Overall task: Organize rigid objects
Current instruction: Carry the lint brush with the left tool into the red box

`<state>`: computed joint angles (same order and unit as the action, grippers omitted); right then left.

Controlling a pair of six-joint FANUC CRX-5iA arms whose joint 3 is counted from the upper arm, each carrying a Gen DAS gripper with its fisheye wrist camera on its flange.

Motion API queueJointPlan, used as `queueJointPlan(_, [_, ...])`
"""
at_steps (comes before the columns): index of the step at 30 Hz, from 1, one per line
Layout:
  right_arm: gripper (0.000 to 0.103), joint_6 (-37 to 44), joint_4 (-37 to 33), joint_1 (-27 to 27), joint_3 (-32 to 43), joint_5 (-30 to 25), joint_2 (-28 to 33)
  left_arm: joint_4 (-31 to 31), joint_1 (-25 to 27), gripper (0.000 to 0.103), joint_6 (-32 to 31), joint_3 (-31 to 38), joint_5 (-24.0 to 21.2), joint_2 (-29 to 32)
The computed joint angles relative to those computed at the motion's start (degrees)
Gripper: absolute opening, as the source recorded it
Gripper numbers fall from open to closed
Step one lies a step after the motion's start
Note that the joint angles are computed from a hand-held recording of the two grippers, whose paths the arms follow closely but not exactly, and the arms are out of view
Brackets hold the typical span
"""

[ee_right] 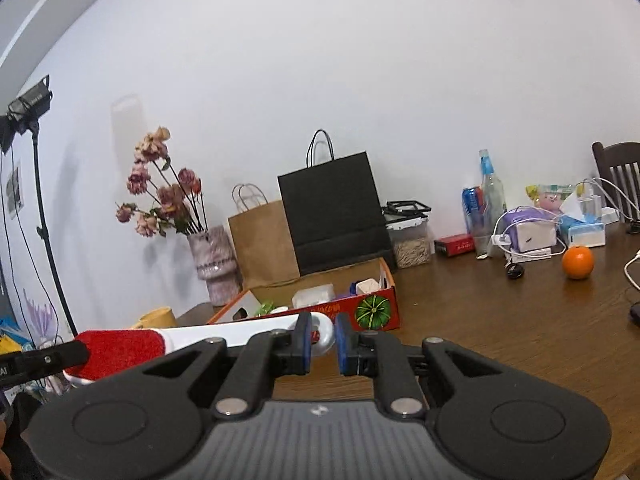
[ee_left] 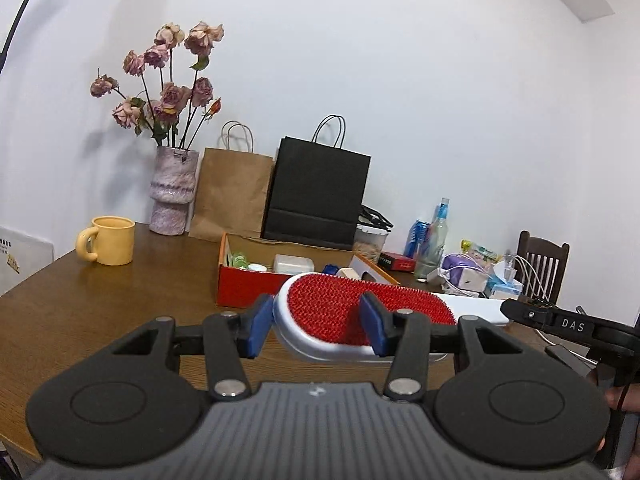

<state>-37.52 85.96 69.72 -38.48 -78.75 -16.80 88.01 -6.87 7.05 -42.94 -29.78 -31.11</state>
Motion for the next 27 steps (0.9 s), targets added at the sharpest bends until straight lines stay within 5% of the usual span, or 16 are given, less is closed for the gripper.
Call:
queueJointPlan(8, [0.014, 0.28, -0.16, -0.20, -0.36, -0.45, -0.58, 0.70, -1.82, 0.048, -0.96, 0.99, 1.14, 1.34])
queueJointPlan(12, [0.014, 1.89, 1.27, -6.09, -0.24, 5.54, -1.35, 7.99, -6.66, 0.048, -8.55, 4.11, 4.77, 6.66])
queueJointPlan(16, [0.014, 1.35, 4.15, -17.55, 0.14, 17.94, -1.85, 8.14, -8.11, 0.048, -9.51, 10.67, 5.45, 14.87])
queueJointPlan(23, [0.014, 4.90, 5.86, -40.57, 8.67, 43.59, 4.29, -4.18, -6.01, 0.048, 2.23, 29.11, 3.72, 32.26])
queueJointPlan(27, [0.014, 12.60, 0.12, -46.76, 16.51, 51.21, 11.61, -18.86, -3.53, 0.048, 17.73, 42.77, 0.10, 42.34])
